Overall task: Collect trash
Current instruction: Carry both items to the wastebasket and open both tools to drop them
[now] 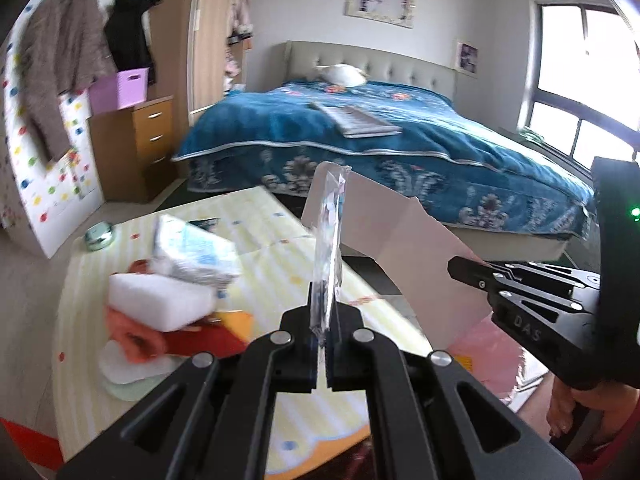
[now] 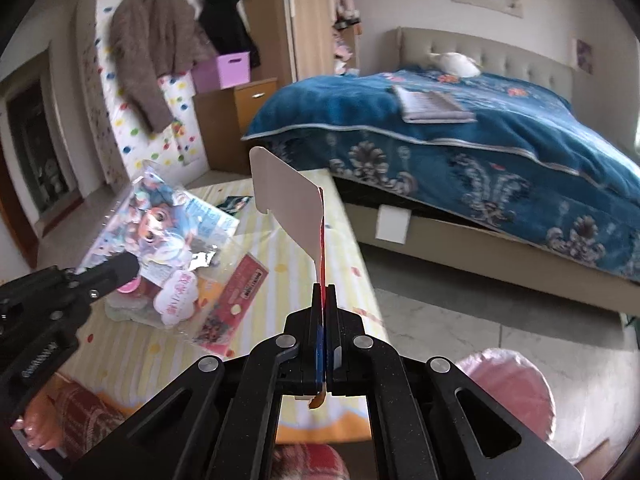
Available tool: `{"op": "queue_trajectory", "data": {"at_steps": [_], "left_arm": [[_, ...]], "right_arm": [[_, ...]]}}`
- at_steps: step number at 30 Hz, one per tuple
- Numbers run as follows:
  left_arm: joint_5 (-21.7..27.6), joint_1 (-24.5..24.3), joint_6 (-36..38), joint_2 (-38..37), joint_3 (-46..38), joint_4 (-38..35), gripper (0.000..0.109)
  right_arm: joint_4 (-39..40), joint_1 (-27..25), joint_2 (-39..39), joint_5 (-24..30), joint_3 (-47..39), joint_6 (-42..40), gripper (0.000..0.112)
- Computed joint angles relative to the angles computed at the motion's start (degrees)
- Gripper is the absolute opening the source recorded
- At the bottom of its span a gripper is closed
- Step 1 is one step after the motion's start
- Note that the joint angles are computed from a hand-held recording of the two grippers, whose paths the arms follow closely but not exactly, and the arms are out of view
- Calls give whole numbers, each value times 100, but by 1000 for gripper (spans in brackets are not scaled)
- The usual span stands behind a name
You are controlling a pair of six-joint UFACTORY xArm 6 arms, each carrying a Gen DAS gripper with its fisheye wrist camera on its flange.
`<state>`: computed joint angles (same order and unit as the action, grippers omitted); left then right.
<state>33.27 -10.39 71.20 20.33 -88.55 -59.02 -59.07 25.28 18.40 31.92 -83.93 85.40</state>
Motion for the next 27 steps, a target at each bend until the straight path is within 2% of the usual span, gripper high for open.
{"op": "queue_trajectory", "data": {"at_steps": [9, 16, 21, 27], "left_arm": [[-81, -869, 374, -311, 567, -99, 0], [-49, -1530, 547, -265, 654, -120, 0], [-27, -1882, 477, -116, 600, -7, 0], [-46, -2064, 274, 118, 415, 204, 1]], "right_arm": [[-711, -69, -1602, 397, 1997, 1449, 0], [-609, -250, -2640, 788, 3359, 2150, 0], [-440, -429, -3056, 883, 3959, 2342, 0], [-405, -711, -3208, 838, 4345, 2500, 0]]}}
